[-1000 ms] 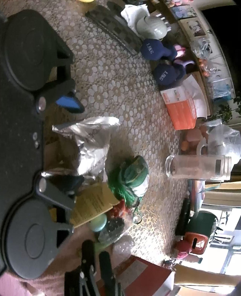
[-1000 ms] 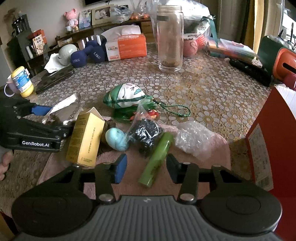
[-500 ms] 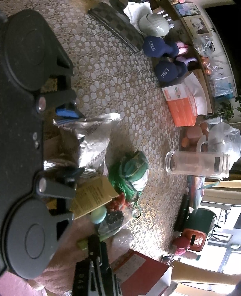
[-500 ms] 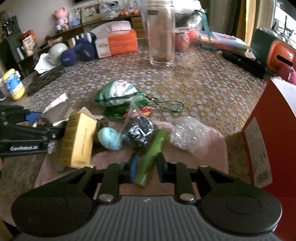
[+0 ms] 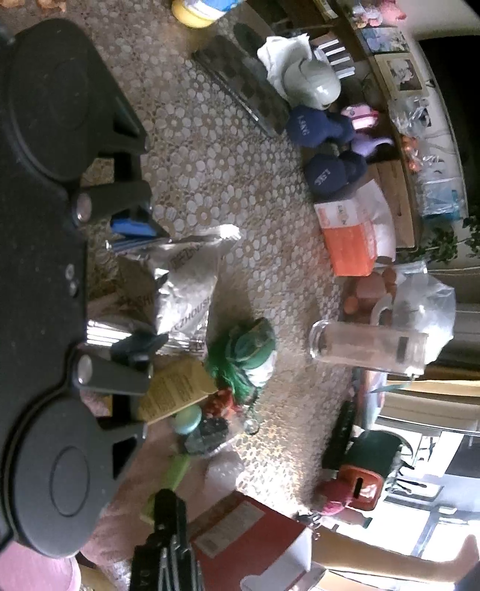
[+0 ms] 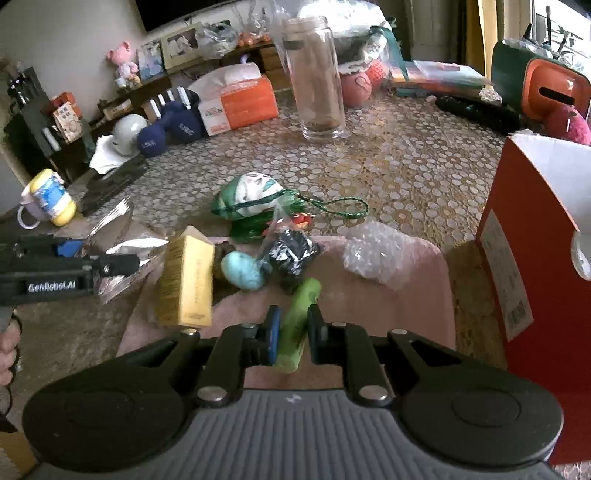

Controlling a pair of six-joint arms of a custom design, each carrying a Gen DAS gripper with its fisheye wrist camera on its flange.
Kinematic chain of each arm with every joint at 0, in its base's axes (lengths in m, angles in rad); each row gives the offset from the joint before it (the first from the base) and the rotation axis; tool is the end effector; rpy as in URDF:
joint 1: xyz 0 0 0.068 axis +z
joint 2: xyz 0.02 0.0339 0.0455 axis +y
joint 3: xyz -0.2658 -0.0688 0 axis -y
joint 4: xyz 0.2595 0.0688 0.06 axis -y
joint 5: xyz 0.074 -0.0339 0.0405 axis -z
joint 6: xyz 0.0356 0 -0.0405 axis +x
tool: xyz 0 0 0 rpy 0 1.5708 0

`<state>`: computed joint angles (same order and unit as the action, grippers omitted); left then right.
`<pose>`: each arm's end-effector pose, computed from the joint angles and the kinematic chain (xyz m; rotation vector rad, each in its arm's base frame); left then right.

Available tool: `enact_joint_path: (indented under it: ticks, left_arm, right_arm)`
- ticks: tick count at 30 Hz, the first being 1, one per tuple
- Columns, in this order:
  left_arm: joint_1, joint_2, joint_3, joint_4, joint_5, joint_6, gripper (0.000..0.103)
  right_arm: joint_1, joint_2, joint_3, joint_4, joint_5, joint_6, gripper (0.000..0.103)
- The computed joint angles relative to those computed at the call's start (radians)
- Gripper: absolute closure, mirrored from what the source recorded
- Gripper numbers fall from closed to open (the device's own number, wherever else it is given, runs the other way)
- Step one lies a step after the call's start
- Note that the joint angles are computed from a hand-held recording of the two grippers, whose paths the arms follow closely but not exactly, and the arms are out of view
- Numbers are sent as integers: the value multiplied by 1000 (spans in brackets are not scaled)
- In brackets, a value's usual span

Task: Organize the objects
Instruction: 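Grasp the silver foil bag with the left tool while the right tool grasps the green tube, then lift and carry the foil bag and green tube over the shoebox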

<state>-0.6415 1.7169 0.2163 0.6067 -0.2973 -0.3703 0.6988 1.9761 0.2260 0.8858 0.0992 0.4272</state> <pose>0.1700 -0.1140 0.0376 0.2000 2.4057 -0.0954 0.1620 0.1315 0.0085 -0.2892 2.4500 0.3819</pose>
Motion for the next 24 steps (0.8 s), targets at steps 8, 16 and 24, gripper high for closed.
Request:
enact_joint_path:
  ticks: [8,16,24]
  left_arm:
    - [-136,-240,-20,-220,-101,-75,54]
    - [-285,-337,17,-371,-198,-149,54]
    - [-322,-306,31,-384,-207,-177,54]
  right_arm:
    - [4,-130,-153,71,-21,28,99]
    - [-62,-8,-173,184,-128,-32,99]
    - [36,59,-116,157,-67,-61,96]
